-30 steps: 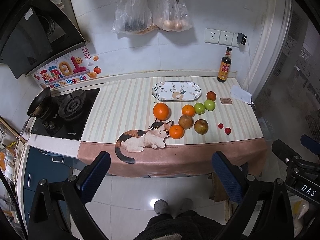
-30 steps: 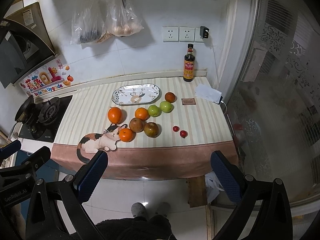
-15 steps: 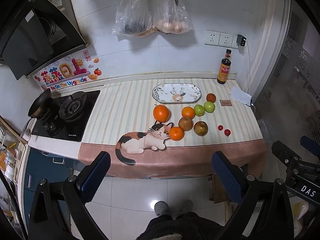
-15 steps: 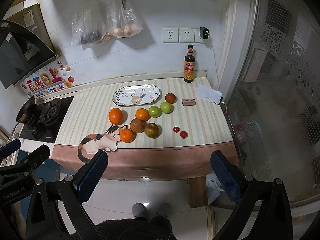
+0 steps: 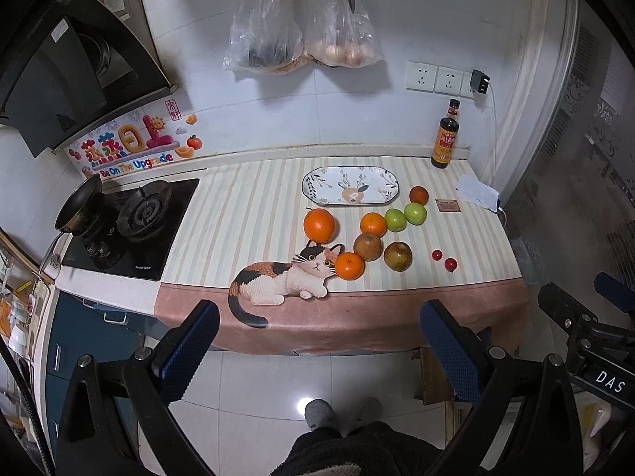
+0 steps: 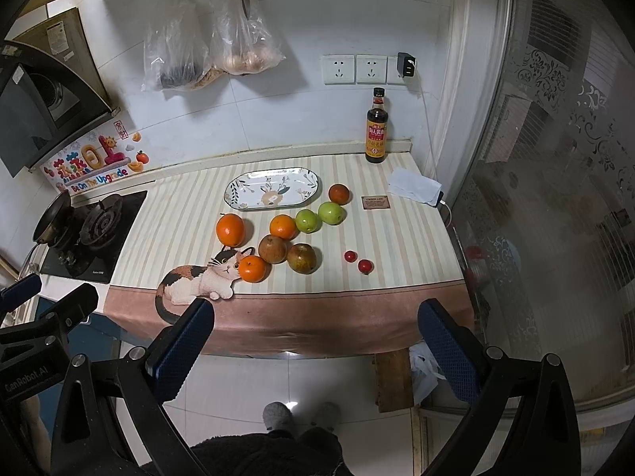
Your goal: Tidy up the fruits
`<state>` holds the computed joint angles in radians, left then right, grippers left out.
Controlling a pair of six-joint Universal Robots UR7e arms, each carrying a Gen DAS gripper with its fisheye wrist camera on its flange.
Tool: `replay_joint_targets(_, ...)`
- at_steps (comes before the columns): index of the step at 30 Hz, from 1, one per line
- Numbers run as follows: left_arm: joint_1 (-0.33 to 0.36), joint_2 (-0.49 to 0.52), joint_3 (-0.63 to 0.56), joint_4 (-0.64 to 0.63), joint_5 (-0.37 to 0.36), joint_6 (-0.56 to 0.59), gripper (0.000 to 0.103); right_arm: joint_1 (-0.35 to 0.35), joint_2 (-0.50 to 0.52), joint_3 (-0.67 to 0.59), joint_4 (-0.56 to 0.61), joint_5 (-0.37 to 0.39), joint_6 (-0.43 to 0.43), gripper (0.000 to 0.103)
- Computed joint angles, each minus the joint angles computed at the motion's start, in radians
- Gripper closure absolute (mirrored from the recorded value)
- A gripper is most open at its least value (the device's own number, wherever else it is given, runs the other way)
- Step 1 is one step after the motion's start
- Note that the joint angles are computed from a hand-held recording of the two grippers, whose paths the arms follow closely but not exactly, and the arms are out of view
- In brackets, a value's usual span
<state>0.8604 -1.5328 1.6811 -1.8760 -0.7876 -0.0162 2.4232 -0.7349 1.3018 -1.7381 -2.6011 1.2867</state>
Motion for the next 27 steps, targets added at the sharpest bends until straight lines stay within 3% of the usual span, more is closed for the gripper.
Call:
replay_joint_targets(19,0.003,-0.002,0.005,-0.013,-0.002,0.005,0.0,-0.007,-0.006,0.023,-0.048,0.006,-0.026,0.0)
replay_joint_targets(22,0.008,0.006,0.034,-0.122,0.016,0.034,0.0,-0.023,-0.022,0.059,-0.136,-0.002,-0.073,0.0)
replay_joint_targets(27,0.028,0.084,0.119,-0.478,0.14,0.211,0.0,-0.068,-0.042,0.177,-0.443,-0.028,-0.224,0.0)
